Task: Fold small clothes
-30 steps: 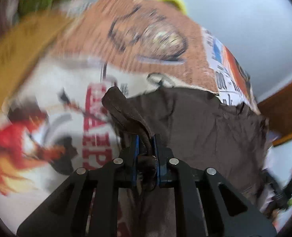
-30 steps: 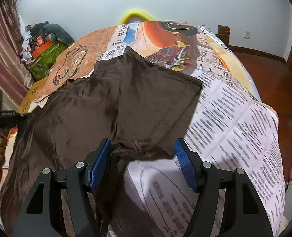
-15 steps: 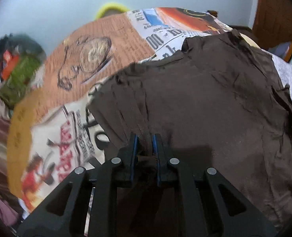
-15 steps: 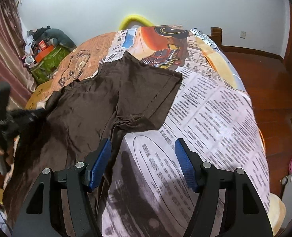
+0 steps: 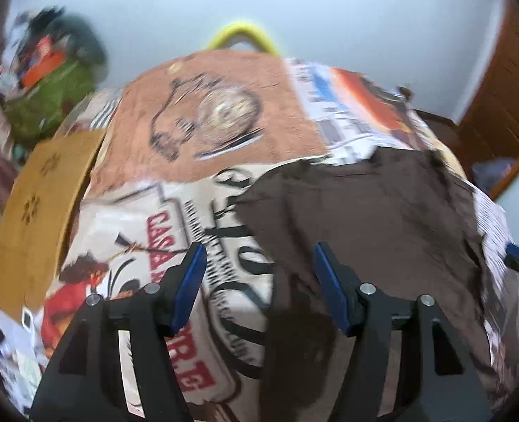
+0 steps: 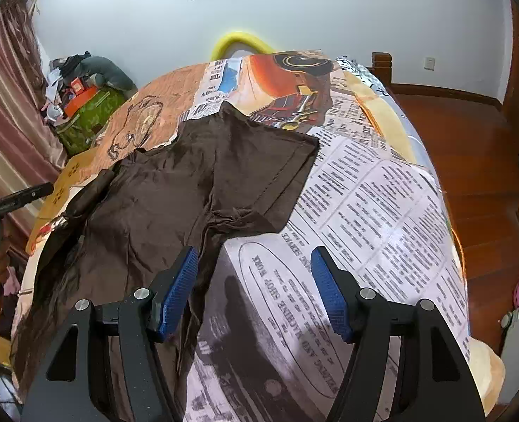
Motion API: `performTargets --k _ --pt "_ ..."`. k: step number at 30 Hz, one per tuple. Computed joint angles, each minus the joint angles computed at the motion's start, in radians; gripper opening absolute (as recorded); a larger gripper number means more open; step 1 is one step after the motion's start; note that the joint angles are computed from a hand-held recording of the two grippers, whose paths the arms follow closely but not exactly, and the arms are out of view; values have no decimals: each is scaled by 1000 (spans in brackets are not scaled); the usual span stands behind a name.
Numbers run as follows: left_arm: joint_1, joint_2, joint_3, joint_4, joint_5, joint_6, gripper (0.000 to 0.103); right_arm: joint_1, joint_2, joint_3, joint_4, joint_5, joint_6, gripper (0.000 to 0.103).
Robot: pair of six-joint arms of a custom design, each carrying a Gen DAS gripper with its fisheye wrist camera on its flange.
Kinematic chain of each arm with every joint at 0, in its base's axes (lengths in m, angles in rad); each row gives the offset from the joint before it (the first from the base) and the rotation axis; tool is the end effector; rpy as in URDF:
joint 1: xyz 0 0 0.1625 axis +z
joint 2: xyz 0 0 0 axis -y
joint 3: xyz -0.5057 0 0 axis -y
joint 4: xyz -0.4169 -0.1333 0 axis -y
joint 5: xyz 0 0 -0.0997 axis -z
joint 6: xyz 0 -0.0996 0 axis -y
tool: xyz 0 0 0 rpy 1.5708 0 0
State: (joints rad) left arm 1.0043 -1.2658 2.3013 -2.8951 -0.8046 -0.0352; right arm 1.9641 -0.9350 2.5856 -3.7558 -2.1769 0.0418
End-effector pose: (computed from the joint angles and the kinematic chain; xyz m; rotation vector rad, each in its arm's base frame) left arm -0.0871 -0.5141 0.2459 0.4985 2.3722 -0.6251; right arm 0.2219 -0.3351 0.1341 0.2298 -2.5360 0.8494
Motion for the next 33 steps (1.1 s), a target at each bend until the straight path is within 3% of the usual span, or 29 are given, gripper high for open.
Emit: performTargets --k 6,12,18,23,31,33 --pt "98 87 -65 60 -64 -32 63 -20 -3 -23 13 10 -8 64" --pt "95 148 -83 14 -131 16 65 -34 2 -43 28 -7 -28 64" --pt "68 219 -121 44 -61 67 73 -63 -7 -63 44 -5 -55 64" --pt "85 189 -133 72 -106 31 73 -99 -23 -79 66 26 -65 64" --pt "71 158 -92 22 -12 57 73 -136 -24 -152 123 37 -131 64" --pt "85 161 -93 38 -17 48 73 -137 -11 -170 132 21 -162 63"
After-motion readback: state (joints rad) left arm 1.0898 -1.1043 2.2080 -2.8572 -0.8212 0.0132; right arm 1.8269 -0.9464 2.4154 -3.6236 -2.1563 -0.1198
